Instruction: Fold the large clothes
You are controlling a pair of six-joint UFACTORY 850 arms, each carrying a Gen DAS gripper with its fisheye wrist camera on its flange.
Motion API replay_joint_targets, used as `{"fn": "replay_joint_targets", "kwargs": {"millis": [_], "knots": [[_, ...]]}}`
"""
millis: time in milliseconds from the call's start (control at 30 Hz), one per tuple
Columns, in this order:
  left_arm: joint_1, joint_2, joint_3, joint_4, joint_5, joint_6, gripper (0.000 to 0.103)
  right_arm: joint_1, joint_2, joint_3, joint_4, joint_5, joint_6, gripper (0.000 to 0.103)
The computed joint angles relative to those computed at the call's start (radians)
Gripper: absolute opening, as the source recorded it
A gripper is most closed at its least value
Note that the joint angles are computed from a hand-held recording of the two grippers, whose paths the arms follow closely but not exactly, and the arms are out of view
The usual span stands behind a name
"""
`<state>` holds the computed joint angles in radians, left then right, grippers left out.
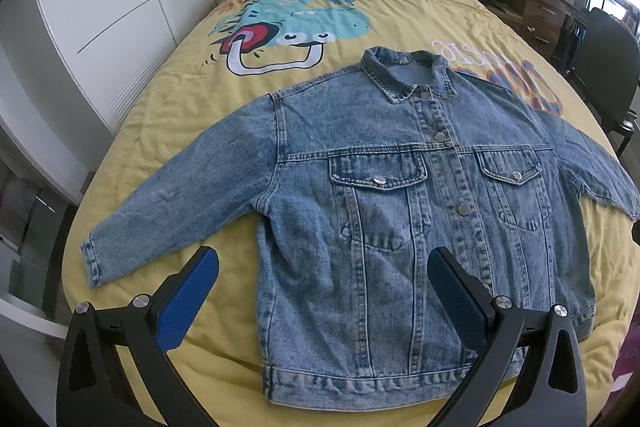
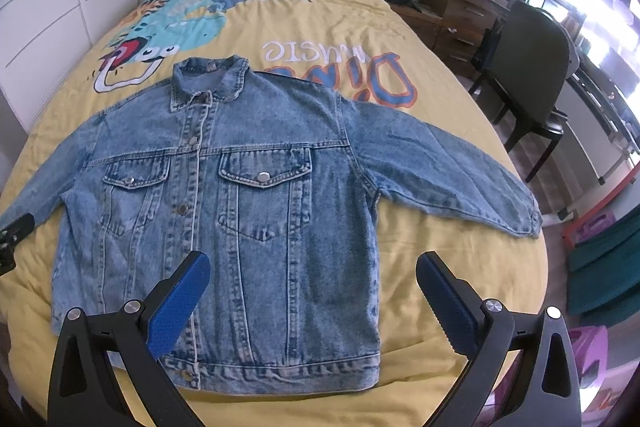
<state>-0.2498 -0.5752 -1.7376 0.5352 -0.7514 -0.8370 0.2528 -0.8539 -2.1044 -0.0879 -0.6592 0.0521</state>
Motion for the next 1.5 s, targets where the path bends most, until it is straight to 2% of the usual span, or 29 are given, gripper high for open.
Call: {"fn": "replay_joint_targets", "kwargs": {"millis": [1500], "knots": [[0.008,-0.008,-0.005,0.000,-0.015,0.006,0.102,-0.002,-0.017,-0.025,0.018,-0.022,-0.023,0.103]]}}
